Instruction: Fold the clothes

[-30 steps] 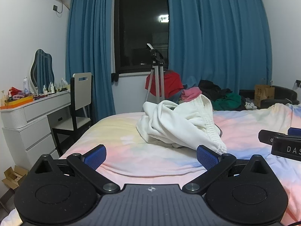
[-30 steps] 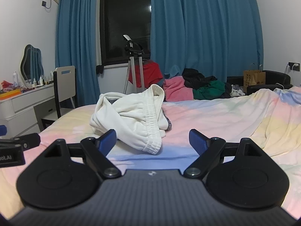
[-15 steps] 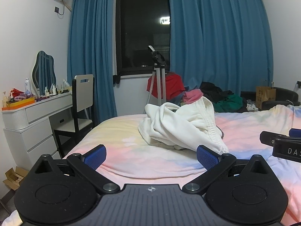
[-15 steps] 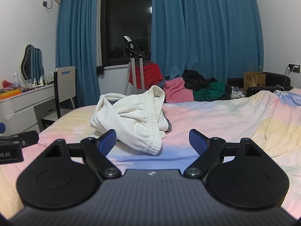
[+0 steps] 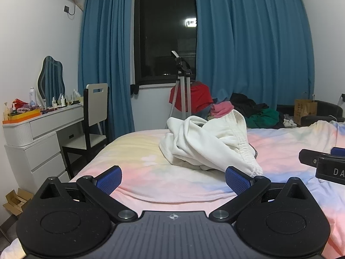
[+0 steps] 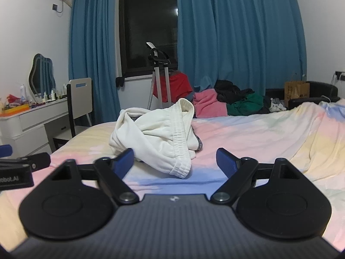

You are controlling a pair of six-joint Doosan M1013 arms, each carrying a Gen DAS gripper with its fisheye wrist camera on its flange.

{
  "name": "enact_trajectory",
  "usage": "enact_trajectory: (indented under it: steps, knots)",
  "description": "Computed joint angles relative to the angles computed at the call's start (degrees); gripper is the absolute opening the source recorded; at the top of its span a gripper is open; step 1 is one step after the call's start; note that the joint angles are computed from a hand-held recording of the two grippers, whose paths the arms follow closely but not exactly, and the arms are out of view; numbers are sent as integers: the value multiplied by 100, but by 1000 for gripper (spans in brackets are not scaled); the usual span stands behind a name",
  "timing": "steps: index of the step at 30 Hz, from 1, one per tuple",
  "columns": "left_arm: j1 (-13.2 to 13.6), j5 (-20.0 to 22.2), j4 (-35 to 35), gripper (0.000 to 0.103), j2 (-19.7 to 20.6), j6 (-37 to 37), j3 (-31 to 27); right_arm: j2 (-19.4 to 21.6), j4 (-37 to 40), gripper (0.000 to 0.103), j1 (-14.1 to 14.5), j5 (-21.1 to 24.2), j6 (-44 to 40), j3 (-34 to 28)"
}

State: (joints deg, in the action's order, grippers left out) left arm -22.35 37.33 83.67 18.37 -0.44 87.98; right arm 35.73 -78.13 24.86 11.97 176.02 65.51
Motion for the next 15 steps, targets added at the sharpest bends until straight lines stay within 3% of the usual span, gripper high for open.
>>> enact_trajectory:
  steps: [2, 4, 6, 7, 13, 15]
  knots:
    - [2, -3, 29, 103, 3, -15, 2, 3, 58, 66, 9, 37, -104, -13]
    - [4, -12, 70, 103, 4, -51, 9, 0, 25, 53, 10, 52, -50, -12]
    - [12, -40, 82, 103, 5, -74, 13, -8, -209, 26, 11, 65, 209, 9]
    - [14, -43, 86, 103, 7, -78, 12, -15, -456, 22, 13, 77, 475, 27]
    - [42, -126, 49, 103, 20, -81, 11, -36, -2554, 22, 76, 496, 2608, 168]
    - [57, -177, 28, 103, 24, -103, 17, -39, -2662, 22, 85, 589, 2782, 175]
